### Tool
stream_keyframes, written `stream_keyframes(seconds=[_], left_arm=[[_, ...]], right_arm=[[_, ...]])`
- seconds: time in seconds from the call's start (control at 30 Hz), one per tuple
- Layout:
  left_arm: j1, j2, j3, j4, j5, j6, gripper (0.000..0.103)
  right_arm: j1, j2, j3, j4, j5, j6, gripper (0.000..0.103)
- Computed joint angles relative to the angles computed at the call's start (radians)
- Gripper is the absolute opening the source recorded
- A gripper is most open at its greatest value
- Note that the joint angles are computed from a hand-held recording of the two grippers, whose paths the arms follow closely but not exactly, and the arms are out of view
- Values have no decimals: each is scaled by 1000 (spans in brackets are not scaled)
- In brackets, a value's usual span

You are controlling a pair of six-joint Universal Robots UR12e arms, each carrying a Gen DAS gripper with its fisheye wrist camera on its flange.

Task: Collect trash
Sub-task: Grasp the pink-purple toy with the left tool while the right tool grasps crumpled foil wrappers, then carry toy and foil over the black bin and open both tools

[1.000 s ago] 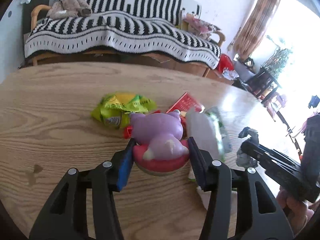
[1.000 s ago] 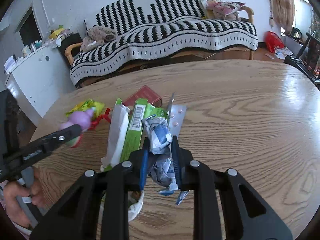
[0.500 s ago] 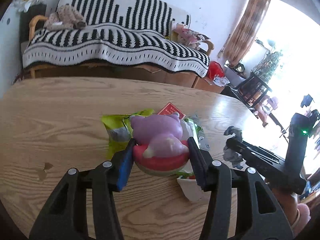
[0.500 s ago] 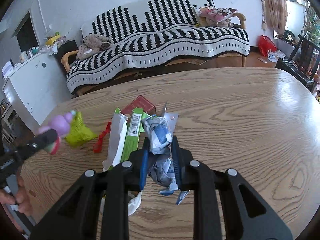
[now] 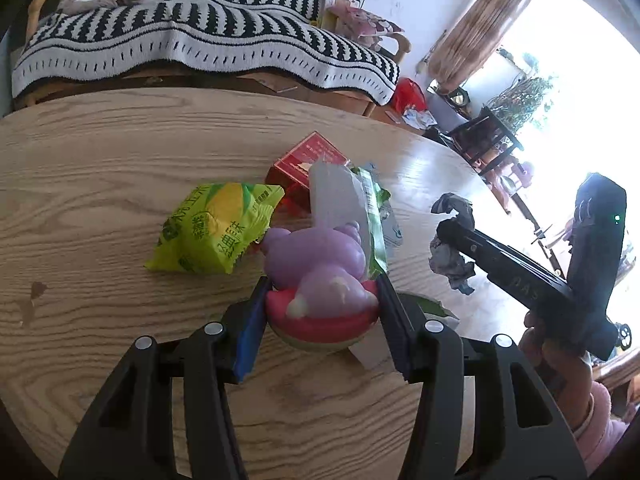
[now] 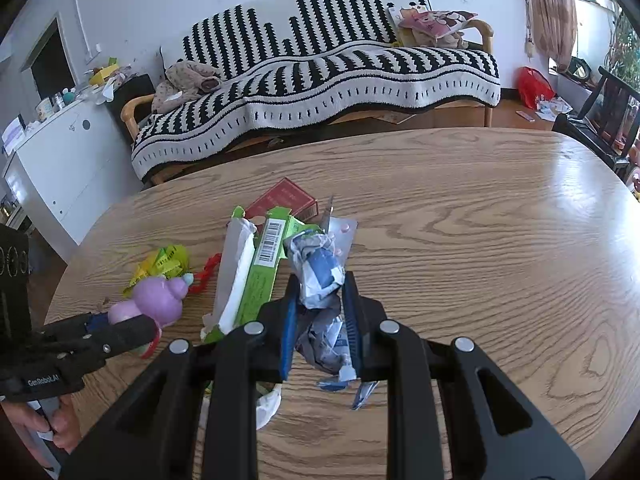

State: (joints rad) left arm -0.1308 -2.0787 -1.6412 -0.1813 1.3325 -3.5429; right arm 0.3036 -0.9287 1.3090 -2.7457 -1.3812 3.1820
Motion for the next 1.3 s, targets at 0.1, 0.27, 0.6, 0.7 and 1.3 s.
stream_keyframes(seconds=[0.1,0.27,0.6,0.7,1.3], left_arm=[[-6,1,5,2,4,3,52],[-27,2,9,-7,13,7,52],[-74,33,-48,-34,85,-33,53],[-91,50,-66,-41,111,-39,53],[-296,34,73,-57,132,142,53]], right_arm=[[-2,-3,3,-10,1,14,22],[-11,-20,30,-5,19,23,22],[-30,-81,114,55,64,18,22],[-36,-120,171,9,79,11,22],[-269,-443,551,-276,176,140,22]])
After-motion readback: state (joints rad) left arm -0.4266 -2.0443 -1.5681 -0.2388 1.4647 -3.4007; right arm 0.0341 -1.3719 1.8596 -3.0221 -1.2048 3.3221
